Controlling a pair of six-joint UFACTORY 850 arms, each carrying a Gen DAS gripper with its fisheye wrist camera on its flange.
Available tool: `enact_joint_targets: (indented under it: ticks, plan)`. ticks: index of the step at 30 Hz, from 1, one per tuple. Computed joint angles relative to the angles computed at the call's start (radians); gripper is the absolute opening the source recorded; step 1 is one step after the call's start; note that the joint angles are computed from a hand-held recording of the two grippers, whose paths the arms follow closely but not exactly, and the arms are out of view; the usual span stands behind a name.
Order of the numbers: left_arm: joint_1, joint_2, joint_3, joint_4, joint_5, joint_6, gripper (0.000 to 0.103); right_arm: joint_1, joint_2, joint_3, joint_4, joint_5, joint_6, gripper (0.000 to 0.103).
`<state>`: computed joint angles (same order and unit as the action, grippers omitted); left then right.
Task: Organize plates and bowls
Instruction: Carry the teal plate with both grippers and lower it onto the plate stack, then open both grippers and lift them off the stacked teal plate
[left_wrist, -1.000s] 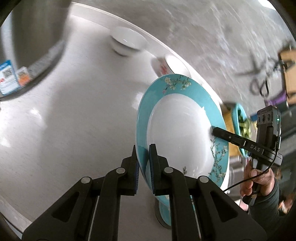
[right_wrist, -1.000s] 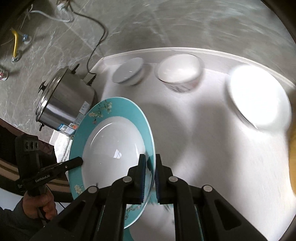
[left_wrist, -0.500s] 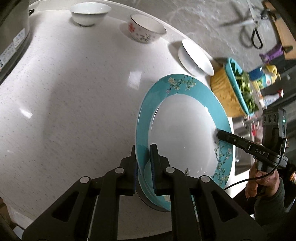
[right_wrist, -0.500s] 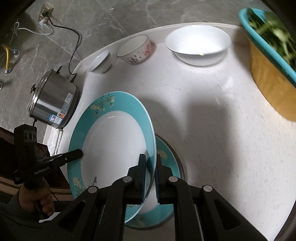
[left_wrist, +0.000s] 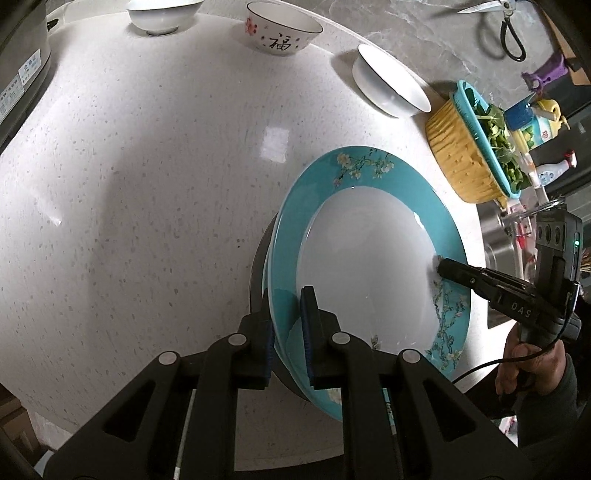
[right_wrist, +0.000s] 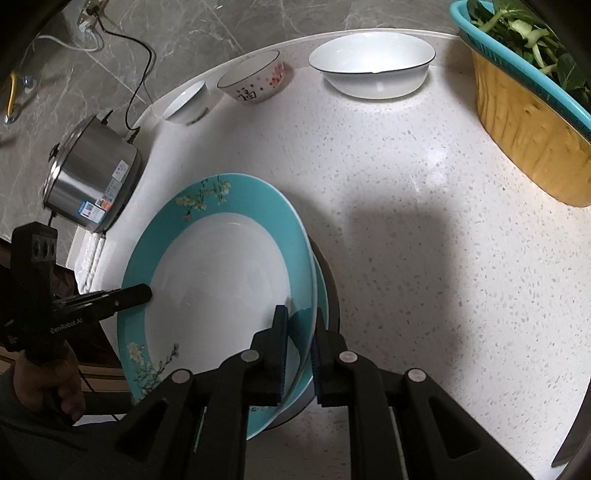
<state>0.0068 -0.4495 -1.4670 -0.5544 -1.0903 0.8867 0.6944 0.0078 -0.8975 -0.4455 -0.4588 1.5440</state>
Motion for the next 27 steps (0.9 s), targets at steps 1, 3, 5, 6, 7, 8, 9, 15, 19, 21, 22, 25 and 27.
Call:
enact_joint_targets:
  ticks: [1, 3, 5, 6, 7, 8, 9, 15, 19, 21, 22, 25, 27]
  plan:
    - [0.001, -0.001, 0.002, 0.004, 0.002, 0.000, 0.011, 0.003, -0.005, -0.002, -0.001, -0.006, -0.003, 0.014]
    - [-0.002, -0.004, 0.004, 0.011, 0.007, -0.009, 0.011, 0.007, -0.019, -0.014, -0.002, -0.025, -0.017, 0.014]
    - [-0.002, -0.006, 0.009, 0.013, 0.011, -0.013, 0.012, 0.015, -0.032, -0.026, -0.012, -0.052, -0.028, 0.015]
    - [-0.001, -0.006, 0.011, 0.013, 0.014, -0.011, 0.012, 0.019, -0.037, -0.030, -0.018, -0.062, -0.029, 0.016]
    - [-0.001, -0.005, 0.013, 0.012, 0.019, -0.010, 0.012, 0.021, -0.043, -0.036, -0.020, -0.070, -0.033, 0.016]
    - [0.000, -0.005, 0.014, 0.013, 0.021, -0.009, 0.012, 0.025, -0.048, -0.041, -0.031, -0.079, -0.030, 0.016]
    - [0.000, -0.005, 0.014, 0.013, 0.024, -0.008, 0.012, 0.026, -0.052, -0.046, -0.035, -0.085, -0.034, 0.016]
    - [-0.009, -0.006, 0.023, 0.046, 0.049, -0.028, 0.014, 0.051, -0.098, -0.098, -0.069, -0.171, -0.071, 0.019]
    - [-0.010, -0.008, 0.027, 0.046, 0.059, -0.031, 0.014, 0.057, -0.115, -0.114, -0.085, -0.196, -0.082, 0.020]
    - [-0.012, -0.008, 0.028, 0.046, 0.063, -0.031, 0.014, 0.066, -0.129, -0.129, -0.099, -0.223, -0.085, 0.021]
    - [-0.014, -0.007, 0.029, 0.047, 0.065, -0.030, 0.014, 0.073, -0.137, -0.139, -0.108, -0.244, -0.086, 0.022]
    - [-0.020, 0.001, 0.036, 0.057, 0.075, -0.018, 0.014, 0.091, -0.169, -0.175, -0.116, -0.327, -0.107, 0.023]
    - [-0.022, 0.003, 0.037, 0.055, 0.073, -0.021, 0.014, 0.095, -0.176, -0.183, -0.116, -0.351, -0.111, 0.024]
